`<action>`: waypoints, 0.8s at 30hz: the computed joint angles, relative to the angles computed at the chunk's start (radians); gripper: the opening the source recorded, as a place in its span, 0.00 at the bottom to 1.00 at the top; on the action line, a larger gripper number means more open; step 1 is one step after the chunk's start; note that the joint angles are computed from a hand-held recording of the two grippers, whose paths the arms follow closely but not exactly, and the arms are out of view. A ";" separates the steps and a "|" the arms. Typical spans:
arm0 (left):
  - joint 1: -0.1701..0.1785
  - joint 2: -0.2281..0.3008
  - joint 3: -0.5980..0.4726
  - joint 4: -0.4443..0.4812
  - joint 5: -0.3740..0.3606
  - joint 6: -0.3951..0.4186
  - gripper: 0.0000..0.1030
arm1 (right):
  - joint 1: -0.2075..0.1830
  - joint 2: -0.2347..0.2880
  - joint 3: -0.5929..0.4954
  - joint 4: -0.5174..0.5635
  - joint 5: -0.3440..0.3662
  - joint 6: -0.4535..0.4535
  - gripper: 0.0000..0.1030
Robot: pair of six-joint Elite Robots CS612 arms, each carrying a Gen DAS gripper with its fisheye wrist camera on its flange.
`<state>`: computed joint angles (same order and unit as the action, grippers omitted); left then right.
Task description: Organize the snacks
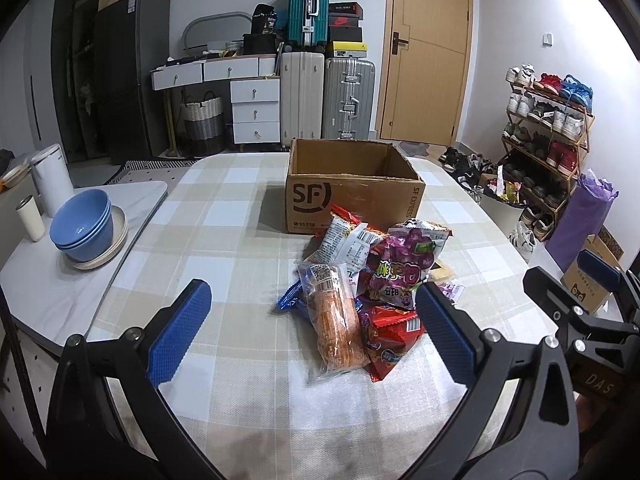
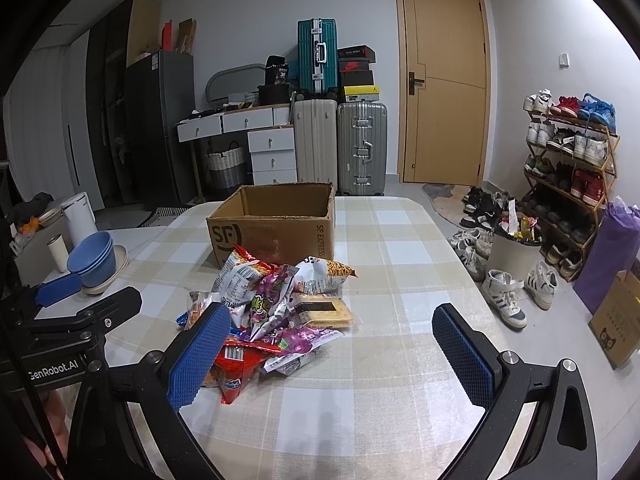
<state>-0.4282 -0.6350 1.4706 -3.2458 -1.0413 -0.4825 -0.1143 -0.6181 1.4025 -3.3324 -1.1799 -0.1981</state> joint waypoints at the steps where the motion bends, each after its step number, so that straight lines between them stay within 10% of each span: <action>1: 0.001 0.000 -0.001 0.003 -0.001 -0.002 0.99 | 0.000 0.001 -0.001 0.001 0.005 -0.001 1.00; 15: 0.022 0.017 -0.022 0.045 -0.057 -0.034 0.99 | 0.000 0.018 -0.013 0.014 0.018 -0.001 1.00; 24: 0.104 0.080 -0.106 0.149 -0.288 -0.100 0.98 | -0.016 0.057 -0.068 0.145 0.156 -0.030 1.00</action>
<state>-0.3247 -0.5553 1.3647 -3.0972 -1.3291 -0.5823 -0.1299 -0.5611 1.3345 -3.1869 -1.0241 -0.2279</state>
